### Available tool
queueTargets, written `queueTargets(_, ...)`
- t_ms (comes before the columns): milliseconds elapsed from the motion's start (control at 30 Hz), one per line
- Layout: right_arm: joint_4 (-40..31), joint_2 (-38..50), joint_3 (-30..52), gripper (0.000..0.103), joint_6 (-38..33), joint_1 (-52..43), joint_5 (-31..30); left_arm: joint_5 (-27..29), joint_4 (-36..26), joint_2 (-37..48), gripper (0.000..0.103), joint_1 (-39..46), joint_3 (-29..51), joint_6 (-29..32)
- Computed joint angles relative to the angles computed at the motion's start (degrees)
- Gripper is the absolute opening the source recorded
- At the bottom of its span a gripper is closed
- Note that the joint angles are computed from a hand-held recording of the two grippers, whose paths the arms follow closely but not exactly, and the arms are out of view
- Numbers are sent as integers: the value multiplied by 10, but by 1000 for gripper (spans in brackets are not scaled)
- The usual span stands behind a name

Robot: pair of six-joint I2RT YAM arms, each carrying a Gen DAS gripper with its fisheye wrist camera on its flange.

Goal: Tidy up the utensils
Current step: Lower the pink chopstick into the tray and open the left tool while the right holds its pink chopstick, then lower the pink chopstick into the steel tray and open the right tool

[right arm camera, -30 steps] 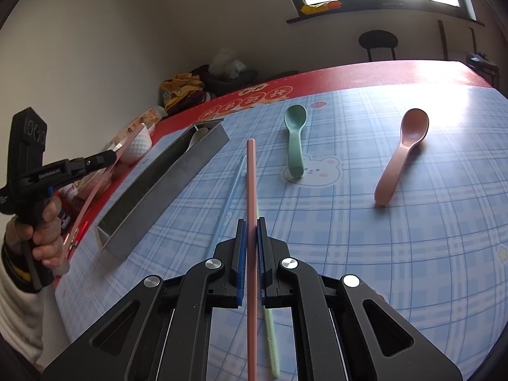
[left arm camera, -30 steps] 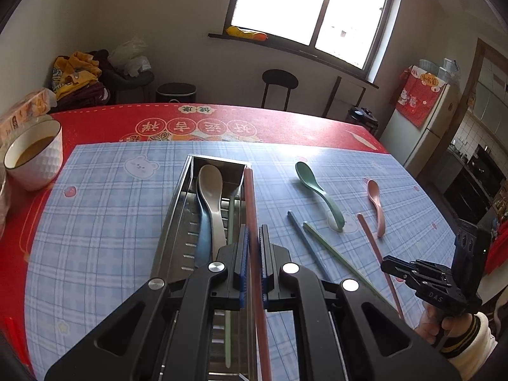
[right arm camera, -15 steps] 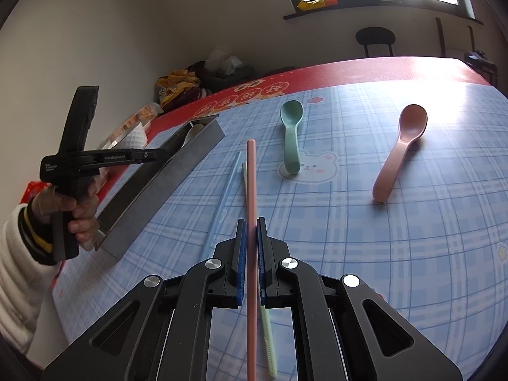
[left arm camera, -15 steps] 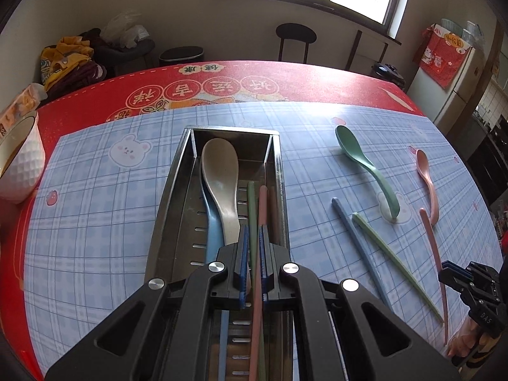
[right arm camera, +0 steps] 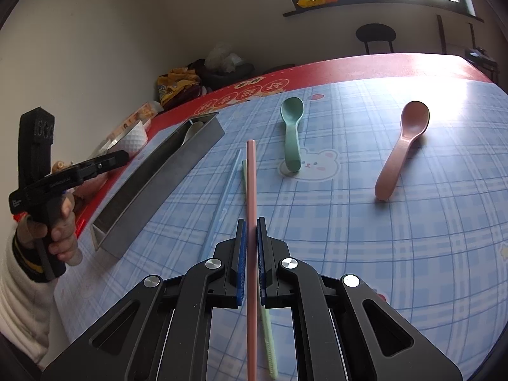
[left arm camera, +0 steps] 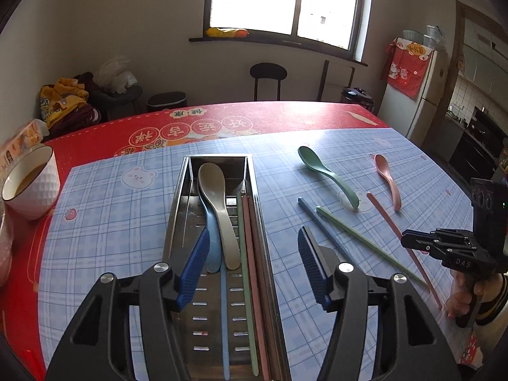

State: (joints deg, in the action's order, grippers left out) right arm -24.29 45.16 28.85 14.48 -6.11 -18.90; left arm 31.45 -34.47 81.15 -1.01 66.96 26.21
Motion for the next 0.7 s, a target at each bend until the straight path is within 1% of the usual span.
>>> queueTargets(67,1,0,0,6,3,2,4,14,24,-27,74,20,-36,16)
queueTargets(100,2,1,0,6,5,4,6,22,34,-35,77,30,-49,22)
queueTargets(167,1,4,1,6,8,11,16,40,47,-43,86,48,-68,35)
queueTargets(267,0,11,5,6,14,22,35,62,85,-41,94,71,-87,27)
queueTargets(333,-2,11,5,6,19,25,46,73,96,-34,96,85,-91,22)
queueTargets(433,-4,10,5,6,26,20,51,105,112,-30,97,114,-101,28)
queueTargets(500,-9,22,12,6,33,26,65,121,94,-17,97,133,-90,32)
queueTargets(567,-17,41,24,6,43,34,88,125,88,-15,97,142,-82,25)
queueTargets(633,-31,62,41,6,58,50,123,140,83,-17,97,153,-79,26)
queueTargets(700,-38,74,58,6,71,65,143,152,82,-21,97,158,-79,26)
